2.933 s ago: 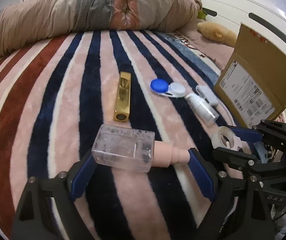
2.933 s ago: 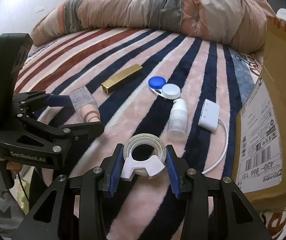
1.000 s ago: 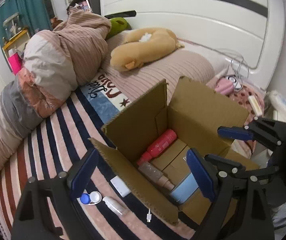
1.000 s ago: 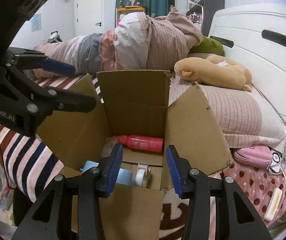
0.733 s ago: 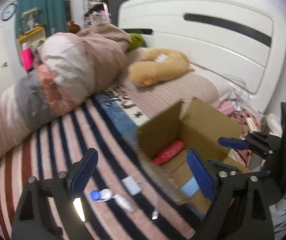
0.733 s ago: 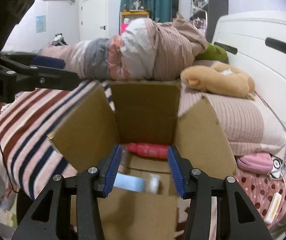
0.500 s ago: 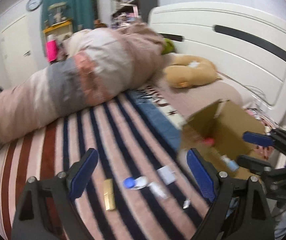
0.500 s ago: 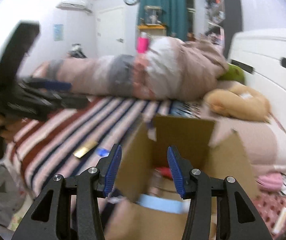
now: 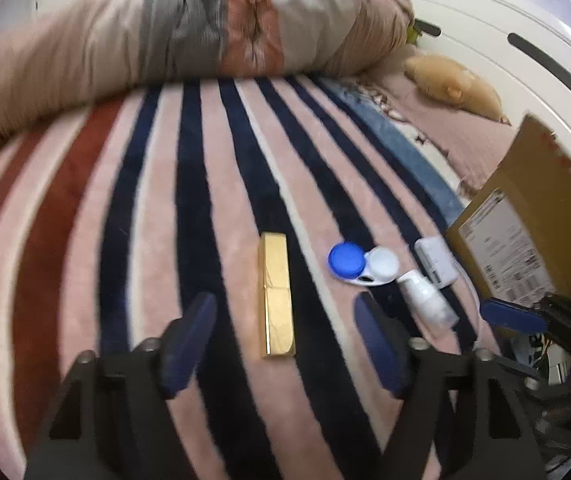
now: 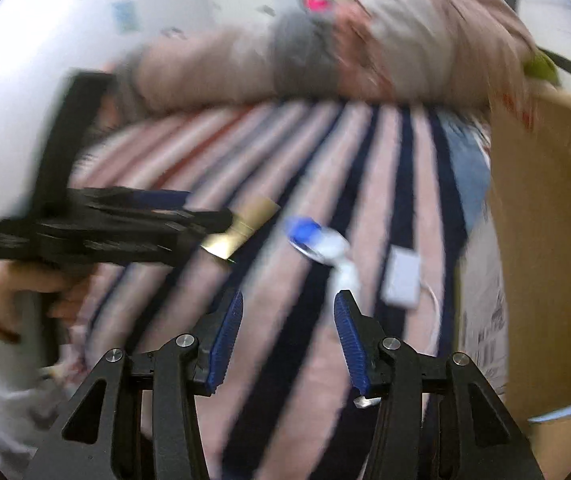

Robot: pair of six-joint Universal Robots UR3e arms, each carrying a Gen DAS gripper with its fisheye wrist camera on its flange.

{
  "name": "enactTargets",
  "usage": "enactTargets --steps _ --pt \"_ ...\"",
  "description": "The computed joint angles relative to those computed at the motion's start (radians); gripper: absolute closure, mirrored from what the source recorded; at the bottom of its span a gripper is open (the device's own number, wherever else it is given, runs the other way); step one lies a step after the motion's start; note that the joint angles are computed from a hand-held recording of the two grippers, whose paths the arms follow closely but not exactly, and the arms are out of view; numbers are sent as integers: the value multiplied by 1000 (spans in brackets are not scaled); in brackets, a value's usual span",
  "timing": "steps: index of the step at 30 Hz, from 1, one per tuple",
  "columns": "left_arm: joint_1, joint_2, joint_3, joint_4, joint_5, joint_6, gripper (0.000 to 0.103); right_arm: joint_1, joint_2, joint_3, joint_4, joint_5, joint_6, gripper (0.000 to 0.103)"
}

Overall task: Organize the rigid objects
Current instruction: 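Grasp the gold lipstick tube with the left gripper while the right grasps the white pump bottle, then carry the gold tube and pump bottle into the box while opening both grippers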

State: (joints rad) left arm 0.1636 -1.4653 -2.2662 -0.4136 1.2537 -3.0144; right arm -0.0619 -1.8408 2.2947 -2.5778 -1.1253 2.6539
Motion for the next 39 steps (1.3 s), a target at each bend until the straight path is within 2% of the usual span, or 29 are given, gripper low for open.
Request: enactTargets --steps 1,3,5,8,11,15,17,19,23,28,32,35,36,39 --pt "-9 -36 3 28 5 -10 44 15 73 8 -84 -47 33 59" --pt "-30 -103 16 79 22 -31 51 20 157 7 -159 -81 60 59" --pt "-48 -160 29 117 38 -44 71 30 238 -8 -226 -109 80 59" --pt "-73 -213 46 155 73 -58 88 42 298 -39 -242 -101 76 60" --pt "-50 -208 31 167 45 -51 88 45 348 -77 -261 -110 85 62" --pt "-53 -214 31 179 53 -50 88 59 396 -103 -300 -144 93 69" --pt "-73 -227 43 185 84 -61 88 78 388 -83 -325 -171 99 73" --pt "-89 -244 50 207 107 -69 88 89 394 -90 -329 -187 105 83" --pt "-77 -204 31 188 100 -72 88 92 334 -56 -330 -192 87 83" --pt "-36 -17 -19 99 74 -55 88 25 110 -9 -188 -53 18 83" --pt "-21 185 -21 -7 64 -47 88 -88 -155 1 33 134 -83 83" --pt "-19 307 11 -91 34 -45 88 -239 -358 -19 217 264 -175 83" --pt "-28 331 32 -114 27 -48 88 -321 -423 -52 324 309 -218 83" --pt "-128 327 134 -138 70 -83 88 -510 -538 -91 501 402 -320 83"
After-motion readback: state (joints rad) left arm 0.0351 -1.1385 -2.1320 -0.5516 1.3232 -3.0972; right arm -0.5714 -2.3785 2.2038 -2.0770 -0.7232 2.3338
